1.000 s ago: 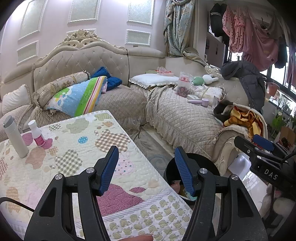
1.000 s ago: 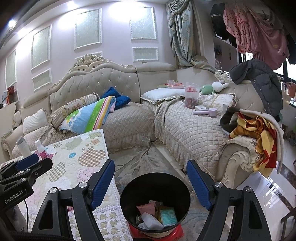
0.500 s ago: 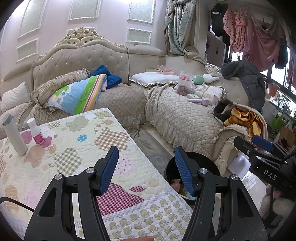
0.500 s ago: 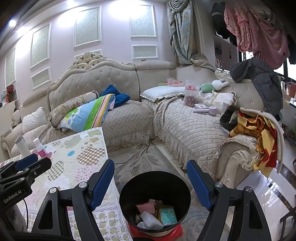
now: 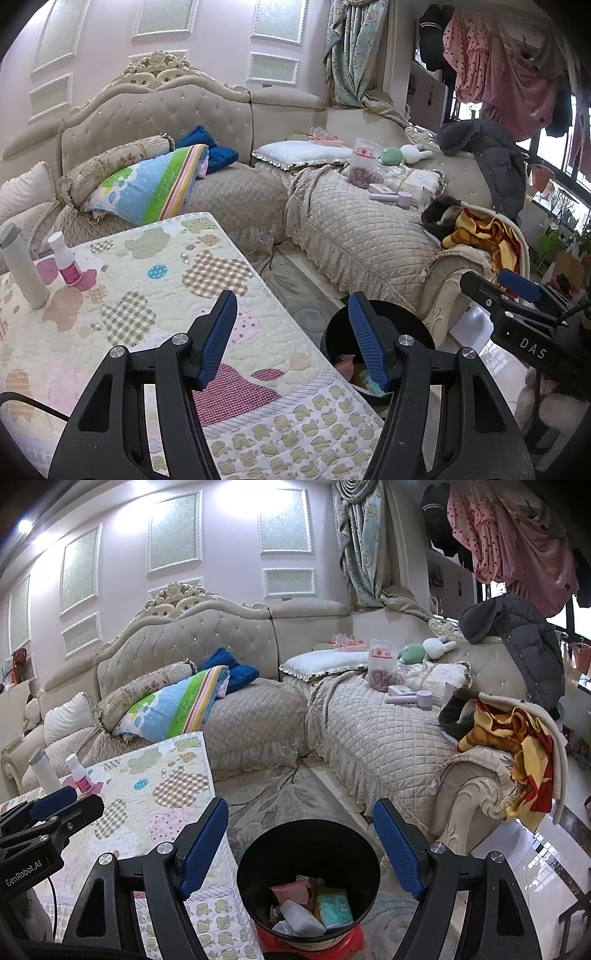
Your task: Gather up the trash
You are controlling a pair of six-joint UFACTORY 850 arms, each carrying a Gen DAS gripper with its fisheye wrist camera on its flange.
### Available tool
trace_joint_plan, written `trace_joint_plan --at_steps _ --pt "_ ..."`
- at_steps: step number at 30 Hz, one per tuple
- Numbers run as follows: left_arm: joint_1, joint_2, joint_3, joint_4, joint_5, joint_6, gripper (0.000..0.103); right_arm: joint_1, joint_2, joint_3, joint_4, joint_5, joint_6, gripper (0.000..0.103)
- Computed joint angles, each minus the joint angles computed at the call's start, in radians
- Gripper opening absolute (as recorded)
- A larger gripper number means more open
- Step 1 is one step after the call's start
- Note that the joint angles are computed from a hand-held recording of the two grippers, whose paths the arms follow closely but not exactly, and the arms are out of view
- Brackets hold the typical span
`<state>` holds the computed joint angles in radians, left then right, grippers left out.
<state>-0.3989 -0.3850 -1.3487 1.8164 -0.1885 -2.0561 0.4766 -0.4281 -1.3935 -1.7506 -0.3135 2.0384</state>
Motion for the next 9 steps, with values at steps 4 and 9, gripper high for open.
trace_joint_plan --at_steps 4,9 --pt "0.004 -0.002 0.003 0.041 0.008 -0.035 0.062 -0.003 -0.005 -0.003 0.016 0.006 -0.016 0.079" --pt "0.011 -0.010 -0.004 -0.062 0.029 0.067 0.062 0.000 -0.016 -0.016 0.048 0.007 -0.055 0.079"
